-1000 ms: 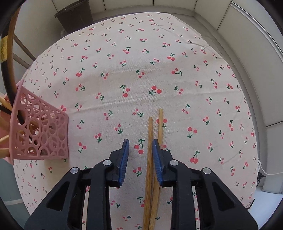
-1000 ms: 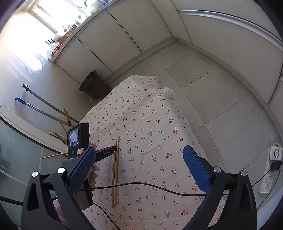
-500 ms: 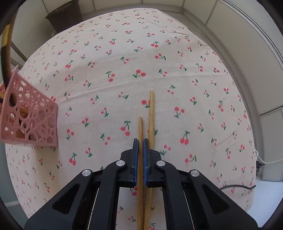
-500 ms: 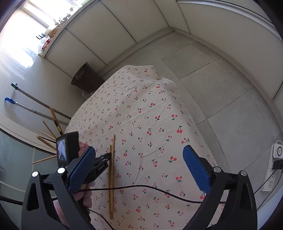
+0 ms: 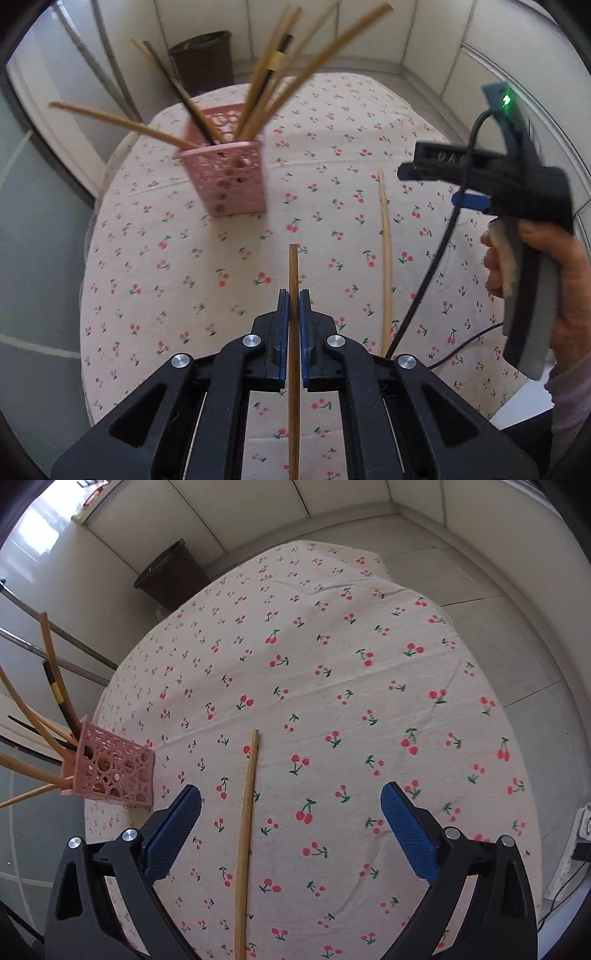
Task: Organize utensils
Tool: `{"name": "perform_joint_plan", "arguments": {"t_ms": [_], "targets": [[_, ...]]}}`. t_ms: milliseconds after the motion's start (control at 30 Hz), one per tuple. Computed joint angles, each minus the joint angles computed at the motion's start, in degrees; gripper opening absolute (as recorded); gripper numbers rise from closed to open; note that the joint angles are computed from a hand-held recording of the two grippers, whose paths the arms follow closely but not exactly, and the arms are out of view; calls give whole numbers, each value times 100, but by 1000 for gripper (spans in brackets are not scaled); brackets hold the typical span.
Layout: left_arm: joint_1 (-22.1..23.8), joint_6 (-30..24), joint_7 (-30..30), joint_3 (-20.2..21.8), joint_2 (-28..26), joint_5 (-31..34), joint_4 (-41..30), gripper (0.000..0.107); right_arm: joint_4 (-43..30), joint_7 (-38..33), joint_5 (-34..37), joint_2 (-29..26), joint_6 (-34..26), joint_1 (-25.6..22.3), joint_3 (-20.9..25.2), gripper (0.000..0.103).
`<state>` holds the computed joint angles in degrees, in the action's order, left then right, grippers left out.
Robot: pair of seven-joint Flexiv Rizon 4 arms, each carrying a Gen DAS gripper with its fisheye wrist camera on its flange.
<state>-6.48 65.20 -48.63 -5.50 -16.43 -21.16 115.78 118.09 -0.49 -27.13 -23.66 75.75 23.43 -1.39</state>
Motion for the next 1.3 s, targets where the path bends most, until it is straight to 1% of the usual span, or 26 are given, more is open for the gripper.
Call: {"name": "perform_joint_plan", "arguments": {"t_ms": [33, 67, 100, 133, 167, 200, 233, 267, 300, 333, 400, 467, 533, 567, 600, 633, 667, 733, 800, 867, 1000, 1100, 1200, 1300], "targets": [[131, 187, 197, -58, 59, -242, 112, 5, -168, -131, 89, -116, -204, -51, 113, 86], [205, 390, 335, -118, 109, -464, 214, 5, -342, -282, 208, -234, -408, -112, 237, 79], [336, 515, 597, -253, 199, -866, 334, 5, -473, -341, 232, -310, -636, -79, 249, 76], [415, 504, 780, -310, 285, -1164, 388, 5, -512, -209, -43, -310, -837, 87, 73, 75], [458, 529, 953, -365, 338, -1490, 417, 5, -664, -298, -75, -348, -1195, 141, 85, 67], [460, 553, 1082, -375, 362, -1708, 403, 5, -756, -322, -213, -374, -1427, 207, 63, 55], [483, 549, 1244, -361, 418, -1921, 405, 5, -786, -330, -342, -395, -1452, 233, 55, 48], [463, 569, 1345, -352, 431, -2106, 398, 5, -829, -329, -438, -405, -1565, 267, 55, 31], [442, 497, 1396, -307, 477, -2197, 400, 5, -814, -342, -480, -417, -1438, 234, 91, 19], [376, 482, 1374, -271, 502, -2247, 418, 5, -781, -350, -494, -404, -1349, 205, 119, 13], [298, 421, 1351, -192, 501, -2257, 380, 5, -700, -235, -624, -354, -1263, 245, 79, 7], [251, 458, 1442, -166, 538, -2371, 406, 5, -507, 63, -888, -266, -1033, 333, -54, 6], [223, 517, 1602, -164, 566, -2533, 446, 5, -164, 616, -1517, -47, -483, 469, -365, 6], [209, 510, 1653, -165, 583, -2619, 452, 5, 7, 974, -1959, 97, -240, 565, -565, 6], [202, 532, 1749, -178, 584, -2764, 463, 5, 177, 1474, -2646, 280, 34, 684, -851, 6], [193, 558, 1841, -190, 579, -2909, 463, 5, 280, 1885, -3256, 450, 175, 756, -1046, 6], [180, 587, 1941, -209, 588, -3076, 468, 5, 364, 2250, -3858, 667, 208, 807, -1176, 6], [152, 605, 2173, -239, 636, -3477, 476, 5, 382, 2753, -4746, 994, 112, 811, -1211, 6], [97, 602, 2404, -238, 699, -3879, 477, 5, 441, 3093, -5395, 1357, -106, 762, -1095, 6], [19, 593, 2602, -212, 764, -4223, 472, 5, 486, 3231, -5774, 1685, -363, 691, -910, 6], [-156, 554, 2840, -135, 875, -4698, 439, 5, 597, 3485, -6329, 2201, -661, 457, -528, 6], [-307, 654, 3079, -112, 957, -5097, 374, 5, 591, 3462, -6480, 2465, -844, 273, -250, 6], [-419, 720, 3200, -84, 993, -5370, 215, 5, 484, 3567, -6711, 2626, -837, 38, -47, 6], [-485, 734, 3263, -68, 997, -5530, 2, 5, 302, 3674, -6943, 2707, -624, -229, 85, 6]]}}
